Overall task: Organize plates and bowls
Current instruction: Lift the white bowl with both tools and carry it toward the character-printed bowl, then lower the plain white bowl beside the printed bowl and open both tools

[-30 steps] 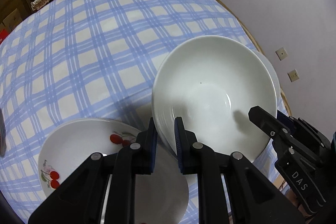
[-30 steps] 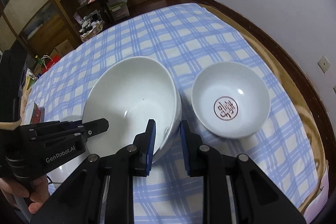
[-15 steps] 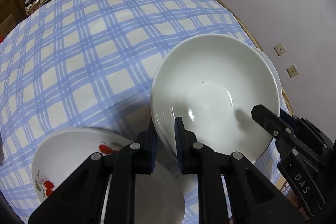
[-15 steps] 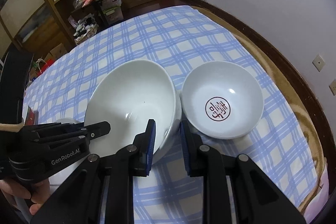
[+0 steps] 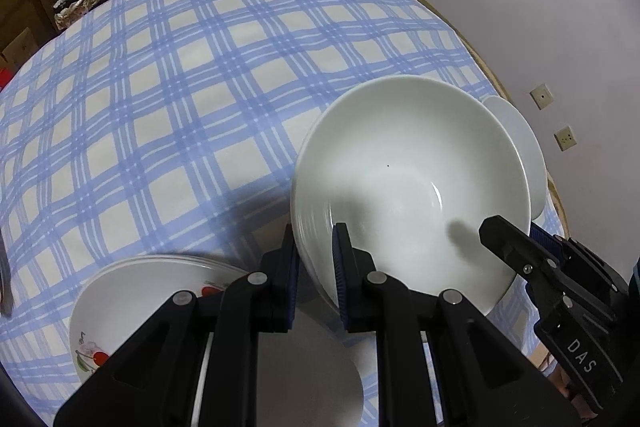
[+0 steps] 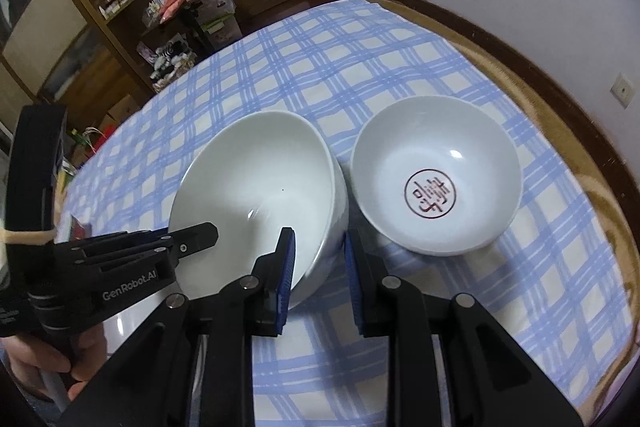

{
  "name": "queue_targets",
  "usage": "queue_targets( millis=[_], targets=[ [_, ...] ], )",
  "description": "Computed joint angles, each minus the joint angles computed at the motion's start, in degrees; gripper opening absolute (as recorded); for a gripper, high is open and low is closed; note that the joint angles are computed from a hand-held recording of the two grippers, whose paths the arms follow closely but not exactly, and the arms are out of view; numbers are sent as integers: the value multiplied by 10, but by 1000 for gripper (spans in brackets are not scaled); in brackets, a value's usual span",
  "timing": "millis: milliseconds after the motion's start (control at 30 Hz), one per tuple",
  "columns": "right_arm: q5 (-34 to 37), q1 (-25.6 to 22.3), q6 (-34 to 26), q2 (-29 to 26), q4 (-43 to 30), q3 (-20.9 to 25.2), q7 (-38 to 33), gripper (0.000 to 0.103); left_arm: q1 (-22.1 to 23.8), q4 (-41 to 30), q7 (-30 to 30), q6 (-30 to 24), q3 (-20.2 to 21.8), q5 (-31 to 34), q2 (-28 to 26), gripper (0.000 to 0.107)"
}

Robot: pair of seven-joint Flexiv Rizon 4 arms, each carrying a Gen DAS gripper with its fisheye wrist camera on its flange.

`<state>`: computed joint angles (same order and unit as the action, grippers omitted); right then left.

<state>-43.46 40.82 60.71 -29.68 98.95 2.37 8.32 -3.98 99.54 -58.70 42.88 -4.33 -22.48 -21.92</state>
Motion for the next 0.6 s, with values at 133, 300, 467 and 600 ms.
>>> queue_targets(
  millis=[133,300,467,600],
  targets=[
    [9,-2,-4,-6,-6,6,-14,26,-2,0,-1,5,2,10,1,16],
    [17,-3,4,-7,-3,5,-18,26,-1,-1,1,4,1,10,0,16],
    [19,-3,11,-7,-1,3,-22,26,-2,0,-2,4,1,10,0,18],
    [17,-4,32,-4,10,-2,-14,26,-2,3,-9,16,4,13,5,19]
  ],
)
